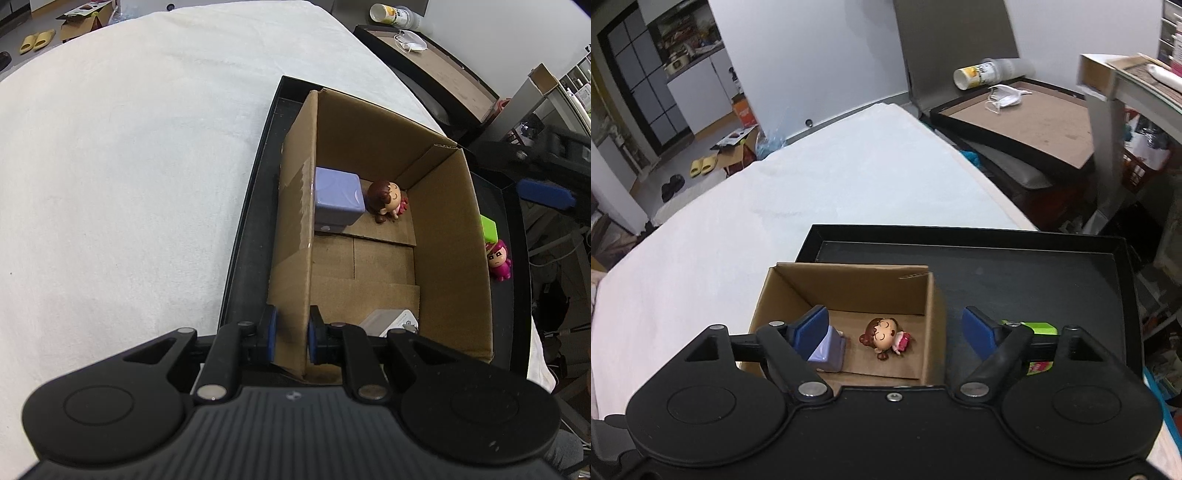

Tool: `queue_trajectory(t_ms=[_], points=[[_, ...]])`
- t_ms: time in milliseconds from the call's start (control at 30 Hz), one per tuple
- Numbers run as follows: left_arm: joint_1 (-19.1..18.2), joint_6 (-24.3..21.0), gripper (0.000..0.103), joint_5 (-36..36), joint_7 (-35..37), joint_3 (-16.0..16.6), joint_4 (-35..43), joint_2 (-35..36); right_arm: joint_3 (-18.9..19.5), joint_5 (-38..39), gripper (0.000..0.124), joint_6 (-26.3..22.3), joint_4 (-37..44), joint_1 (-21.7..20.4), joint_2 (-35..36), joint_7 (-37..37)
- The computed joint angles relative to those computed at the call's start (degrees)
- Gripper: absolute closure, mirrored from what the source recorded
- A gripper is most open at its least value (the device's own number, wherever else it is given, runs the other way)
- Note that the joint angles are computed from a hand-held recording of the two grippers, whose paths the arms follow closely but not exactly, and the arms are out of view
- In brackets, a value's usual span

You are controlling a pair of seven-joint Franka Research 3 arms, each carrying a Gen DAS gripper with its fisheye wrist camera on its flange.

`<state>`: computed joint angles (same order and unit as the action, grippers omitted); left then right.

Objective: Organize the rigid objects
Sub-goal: 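Carry the doll into the box and open the right gripper, then move the right gripper down to the red-and-blue figure with mug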

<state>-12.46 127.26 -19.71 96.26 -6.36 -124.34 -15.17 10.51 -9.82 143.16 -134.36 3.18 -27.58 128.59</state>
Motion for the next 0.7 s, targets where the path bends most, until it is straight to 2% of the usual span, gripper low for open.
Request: queue_trajectory(t_ms=[433, 700], points=[[0.0, 0.3, 0.088, 0.2, -0.3, -0.1, -0.2, -0.1, 0.6, -2.6, 0.041, -4.9, -3.8, -3.0, -6.9, 0.8], [-0.1, 0.5, 0.088, 0.5, -0.4, -0.1, -0.2, -0.2, 0.3, -1.0, 0.041, -6.8, -8.0, -3.6, -11.0, 1.0]])
